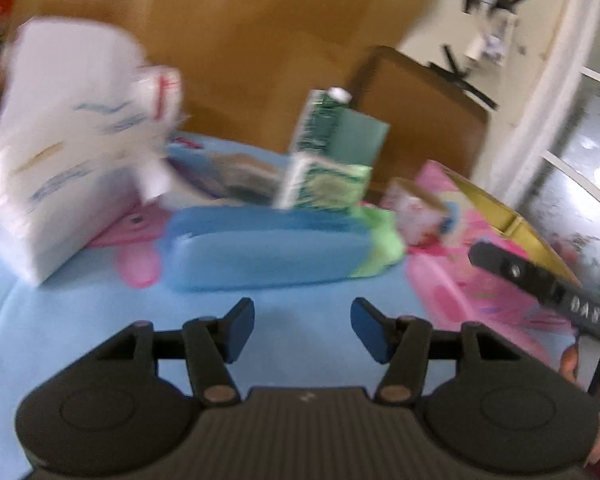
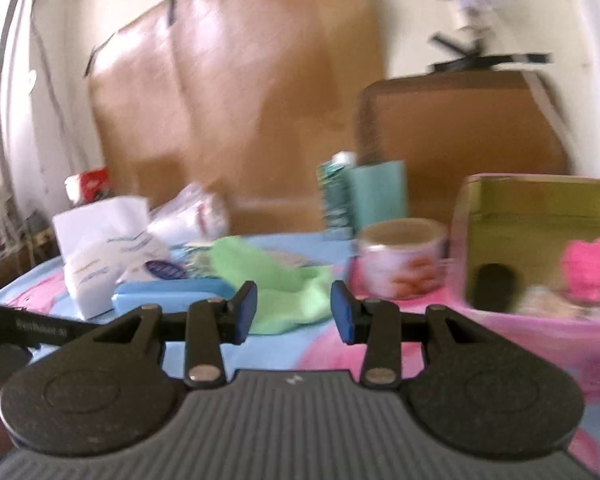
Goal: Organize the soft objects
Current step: 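Grasp the green cloth with the right tool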
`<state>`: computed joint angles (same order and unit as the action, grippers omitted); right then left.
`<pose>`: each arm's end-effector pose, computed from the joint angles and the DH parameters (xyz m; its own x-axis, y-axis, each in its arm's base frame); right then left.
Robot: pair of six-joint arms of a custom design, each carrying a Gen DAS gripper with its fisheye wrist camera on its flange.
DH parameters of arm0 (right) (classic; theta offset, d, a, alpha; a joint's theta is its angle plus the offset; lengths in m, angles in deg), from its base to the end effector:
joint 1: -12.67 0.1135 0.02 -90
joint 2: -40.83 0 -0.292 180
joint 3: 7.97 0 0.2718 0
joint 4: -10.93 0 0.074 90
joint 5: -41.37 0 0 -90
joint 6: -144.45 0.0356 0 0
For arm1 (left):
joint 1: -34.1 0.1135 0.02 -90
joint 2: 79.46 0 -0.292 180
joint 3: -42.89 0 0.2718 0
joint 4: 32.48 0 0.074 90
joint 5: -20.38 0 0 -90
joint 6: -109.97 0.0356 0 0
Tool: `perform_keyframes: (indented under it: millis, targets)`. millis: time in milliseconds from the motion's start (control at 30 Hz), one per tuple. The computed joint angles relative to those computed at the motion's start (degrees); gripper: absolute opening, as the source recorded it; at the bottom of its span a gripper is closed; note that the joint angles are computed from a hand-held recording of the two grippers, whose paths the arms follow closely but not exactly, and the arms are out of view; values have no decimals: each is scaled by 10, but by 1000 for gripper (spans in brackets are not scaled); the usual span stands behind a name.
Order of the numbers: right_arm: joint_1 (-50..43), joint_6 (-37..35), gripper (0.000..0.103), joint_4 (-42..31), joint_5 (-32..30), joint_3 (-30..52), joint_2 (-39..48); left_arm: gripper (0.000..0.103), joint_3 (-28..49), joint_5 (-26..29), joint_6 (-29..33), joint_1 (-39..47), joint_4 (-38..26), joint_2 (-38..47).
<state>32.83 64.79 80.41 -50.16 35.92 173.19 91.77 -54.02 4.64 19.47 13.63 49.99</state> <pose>0.3072 0.1138 0.0219 -0.3666 0.0565 -0.9287 -0.3074 0.9347 0.1783 0.3259 -0.0950 0.0096 -0.6490 -0.0937 -0.7550 0.2968 0.8825 -0.3647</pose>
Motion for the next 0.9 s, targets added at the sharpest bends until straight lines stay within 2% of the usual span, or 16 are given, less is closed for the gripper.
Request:
perform_keyframes:
  millis: [100, 167, 200, 333, 367, 433, 533, 700, 800, 900]
  targets:
    - [13, -8, 51, -109, 11, 73, -1, 57, -3, 30, -21, 18, 44, 21]
    - [11, -5, 62, -198, 24, 135, 8, 57, -2, 34, -19, 18, 48, 23]
    - [8, 1, 63, -233, 28, 161, 15, 57, -4, 40, -18, 19, 57, 25]
    - [5, 8, 62, -333, 36, 241, 43, 61, -22, 44, -8, 16, 113, 35]
    - [6, 7, 50, -357, 32, 253, 46, 63, -27, 40, -7, 13, 122, 36]
    - [12, -5, 9, -350, 34, 249, 45, 64, -29, 39, -6, 12, 126, 37]
    - [19, -17, 8, -319, 42, 216, 37, 65, -25, 46, -10, 15, 120, 37]
    - [21, -18, 8, -182, 72, 80, 9, 65, -22, 58, -21, 24, 114, 39]
    - [7, -24, 8, -106, 20, 1, 3, 65, -17, 68, -25, 28, 103, 39]
    - [0, -54, 9, -24, -83, -72, 7, 68, -15, 76, -29, 32, 99, 39]
